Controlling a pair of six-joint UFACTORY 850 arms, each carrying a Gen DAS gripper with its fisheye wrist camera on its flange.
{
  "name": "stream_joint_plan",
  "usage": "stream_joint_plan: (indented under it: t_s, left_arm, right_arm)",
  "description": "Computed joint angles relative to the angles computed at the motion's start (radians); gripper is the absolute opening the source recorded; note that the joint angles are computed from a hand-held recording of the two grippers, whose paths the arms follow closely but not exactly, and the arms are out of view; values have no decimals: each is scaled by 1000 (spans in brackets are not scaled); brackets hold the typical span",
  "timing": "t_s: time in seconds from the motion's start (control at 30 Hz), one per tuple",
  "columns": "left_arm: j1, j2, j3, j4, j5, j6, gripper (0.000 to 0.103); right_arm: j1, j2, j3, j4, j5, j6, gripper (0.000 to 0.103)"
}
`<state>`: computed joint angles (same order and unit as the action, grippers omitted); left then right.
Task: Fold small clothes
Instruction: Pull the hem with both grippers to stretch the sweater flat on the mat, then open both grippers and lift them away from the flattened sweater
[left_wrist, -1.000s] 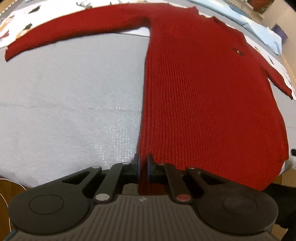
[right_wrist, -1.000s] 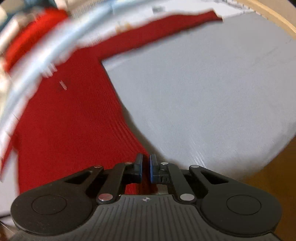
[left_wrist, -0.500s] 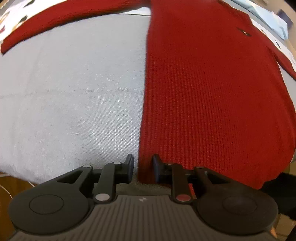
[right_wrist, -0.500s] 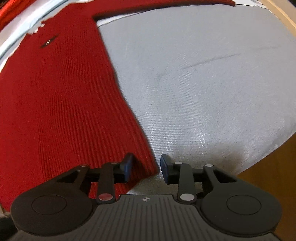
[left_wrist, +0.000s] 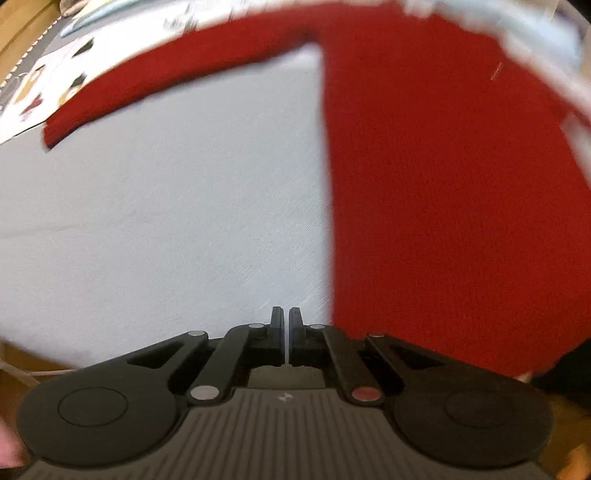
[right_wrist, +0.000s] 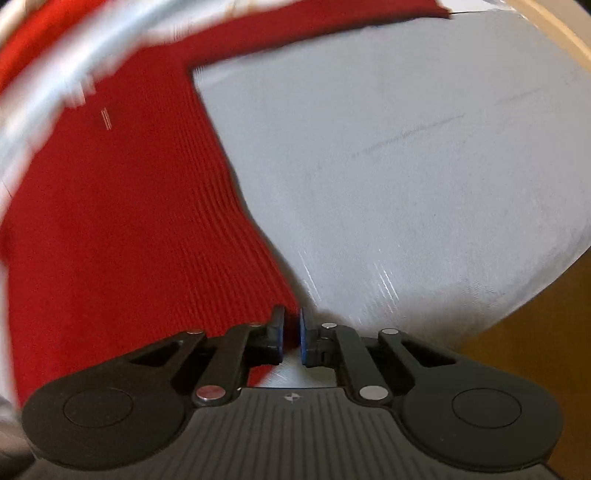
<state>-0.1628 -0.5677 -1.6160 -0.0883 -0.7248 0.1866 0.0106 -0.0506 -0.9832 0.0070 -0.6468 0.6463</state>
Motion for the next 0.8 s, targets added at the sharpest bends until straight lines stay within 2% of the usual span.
stream_joint_plan:
  t_s: [0.07,0.1,0.17,0.23,0.27,0.33,0.4,0.43,0.53,0.6,0.8]
  left_arm:
    - [9,28,28,-180,56,141,8]
    - [11,31,30,-238,55,189,12]
    - [3,15,16,-264,24,211,13]
    - [-15,-26,-25,-198,-22,165,15]
    - [-29,-49,-42,-133,-53,121,17]
    - [-48,-79,-63,-33,-112,67,18]
    - [-56,-68,-60,-28,-90,69,20]
    - [-53,-43,-34,-55,-57,86,22]
    - [-50,-10,-6,-120,15,139,28]
    - [-62,-25,-31,-90,44,107,31]
    - [-71,-34,-45,-68,93,53,31]
  right_arm:
    - [49,-5,-15,-190,-15,156,12]
    - [64,5,-12,-260,8,222,15]
    - [80,30,1,-317,89,266,23]
    - [78,35,13,-260,167,175,30]
    - [81,24,12,-201,180,103,32]
    - [73,-30,-16,-82,136,-38,38]
    - [77,-87,-45,-61,27,-89,36]
    - [79,-95,-49,-64,23,-100,37]
    - [91,-74,-46,-128,73,-35,38]
    - [95,-51,-33,-150,124,-7,38]
    - [139,-23,-37,-360,185,219,39]
